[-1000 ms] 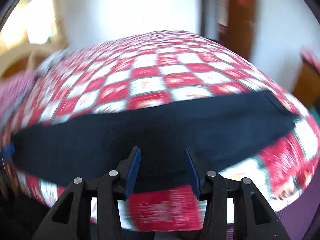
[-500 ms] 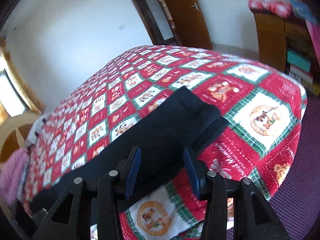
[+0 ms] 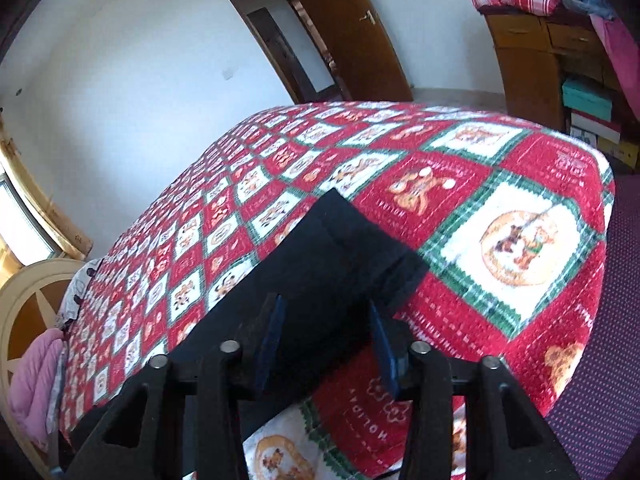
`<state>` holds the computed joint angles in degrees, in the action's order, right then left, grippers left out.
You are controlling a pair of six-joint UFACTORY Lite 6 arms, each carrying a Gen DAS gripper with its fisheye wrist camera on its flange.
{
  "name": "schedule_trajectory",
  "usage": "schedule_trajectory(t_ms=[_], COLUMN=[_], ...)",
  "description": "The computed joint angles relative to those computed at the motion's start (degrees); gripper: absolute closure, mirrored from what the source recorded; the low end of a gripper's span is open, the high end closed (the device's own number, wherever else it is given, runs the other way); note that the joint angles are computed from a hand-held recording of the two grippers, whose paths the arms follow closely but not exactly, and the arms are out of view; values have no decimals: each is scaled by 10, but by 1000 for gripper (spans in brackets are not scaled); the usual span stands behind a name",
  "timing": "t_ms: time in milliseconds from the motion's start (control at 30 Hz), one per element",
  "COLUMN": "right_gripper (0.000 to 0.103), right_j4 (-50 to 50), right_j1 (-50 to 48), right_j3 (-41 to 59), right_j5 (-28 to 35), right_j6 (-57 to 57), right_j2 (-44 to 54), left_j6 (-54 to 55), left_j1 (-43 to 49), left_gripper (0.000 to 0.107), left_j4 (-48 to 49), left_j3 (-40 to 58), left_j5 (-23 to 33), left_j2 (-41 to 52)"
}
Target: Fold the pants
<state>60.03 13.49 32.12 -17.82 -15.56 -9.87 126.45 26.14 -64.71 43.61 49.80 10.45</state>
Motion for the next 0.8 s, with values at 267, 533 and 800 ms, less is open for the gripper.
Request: schedule_trajectory(t_ms=[267, 533, 800], right_gripper=[88, 100, 100], right_j4=[-71, 15, 70], right_j1=[-5, 37, 53], right_j3=[7, 11, -10], right_j5=[-7, -43, -65], right_j6=[56, -46, -101], right_j2=[31, 18, -37], left_j6=[83, 25, -32], left_j1=[-12, 10, 51], left_gripper=[84, 103, 104], left_j4=[-55, -14, 41], left_j3=[-50, -7, 25], left_j5=[-44, -5, 76], left_j2=[-37, -15, -13])
